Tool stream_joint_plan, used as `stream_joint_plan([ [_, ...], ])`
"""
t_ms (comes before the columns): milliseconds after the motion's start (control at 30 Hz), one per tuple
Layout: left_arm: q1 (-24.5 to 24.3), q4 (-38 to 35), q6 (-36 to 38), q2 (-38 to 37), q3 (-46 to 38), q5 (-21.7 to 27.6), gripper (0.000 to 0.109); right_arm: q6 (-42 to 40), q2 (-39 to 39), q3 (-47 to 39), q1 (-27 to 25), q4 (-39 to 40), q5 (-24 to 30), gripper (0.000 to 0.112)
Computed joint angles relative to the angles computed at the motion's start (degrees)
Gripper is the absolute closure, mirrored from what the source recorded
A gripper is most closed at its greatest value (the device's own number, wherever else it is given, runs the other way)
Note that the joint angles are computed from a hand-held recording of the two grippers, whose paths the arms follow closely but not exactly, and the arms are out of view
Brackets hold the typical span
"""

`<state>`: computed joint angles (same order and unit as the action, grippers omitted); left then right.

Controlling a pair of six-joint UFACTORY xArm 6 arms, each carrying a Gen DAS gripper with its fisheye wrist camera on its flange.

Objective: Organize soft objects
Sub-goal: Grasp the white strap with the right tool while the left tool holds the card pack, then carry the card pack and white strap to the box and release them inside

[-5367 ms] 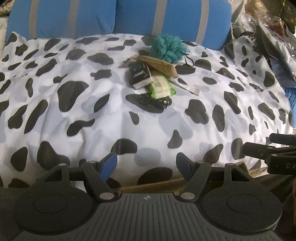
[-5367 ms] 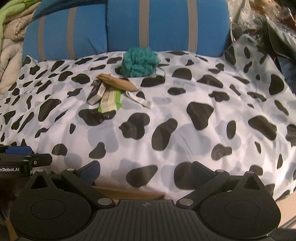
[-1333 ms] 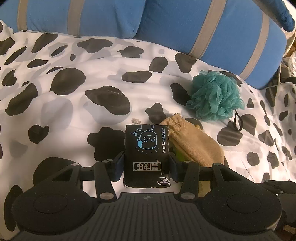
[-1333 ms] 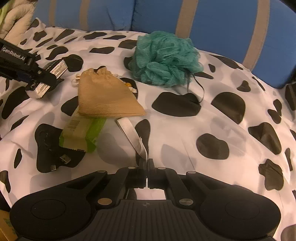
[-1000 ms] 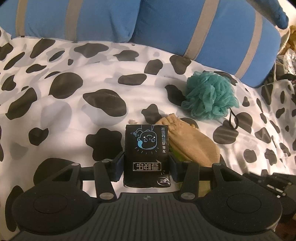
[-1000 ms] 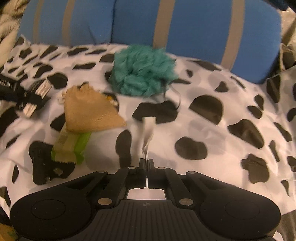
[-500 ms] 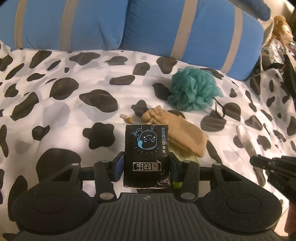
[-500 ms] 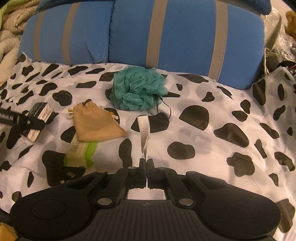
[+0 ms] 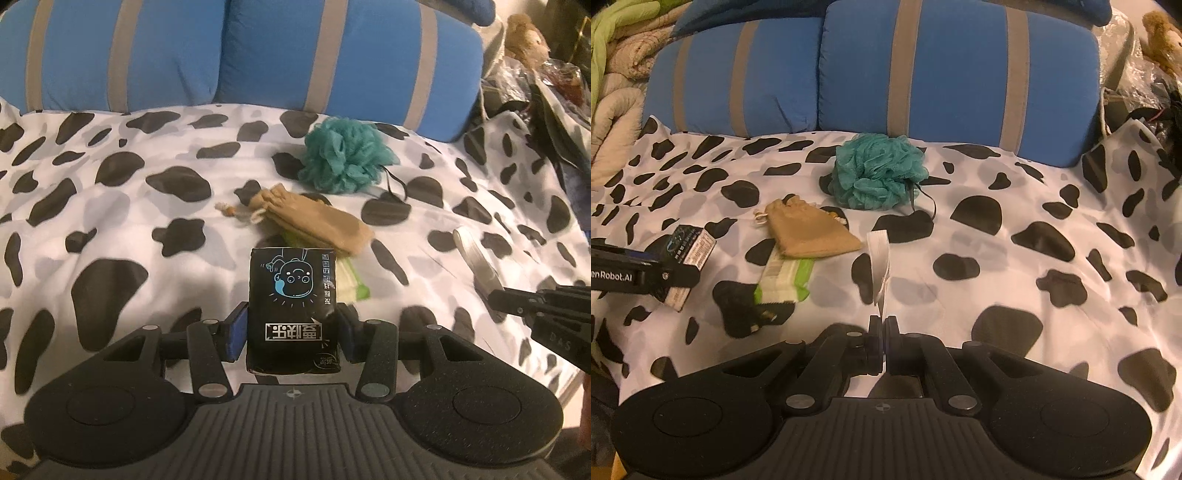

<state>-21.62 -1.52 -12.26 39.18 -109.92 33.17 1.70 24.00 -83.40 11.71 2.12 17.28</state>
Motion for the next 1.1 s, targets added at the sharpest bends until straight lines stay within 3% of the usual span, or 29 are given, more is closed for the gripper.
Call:
stream_joint_plan([
  [633,-2.6,-1.9,3.8,-15.4,24.8,-11.2,0.062,-5.1,-12.6,16.1,2.9,5.6,-2.7,0.109],
  [767,-3.1,-0.3,2.5,-17.7,28.2,-10.9,0.062,-8.0,-15.1,19.0,4.1,9.2,-3.4,0.109],
  [1100,-4.3,0.1,0.7,-22.1,33.6,-9.7,0.062,-2.0,-21.2,25.3,5.7,5.2,-2.1,0.108],
])
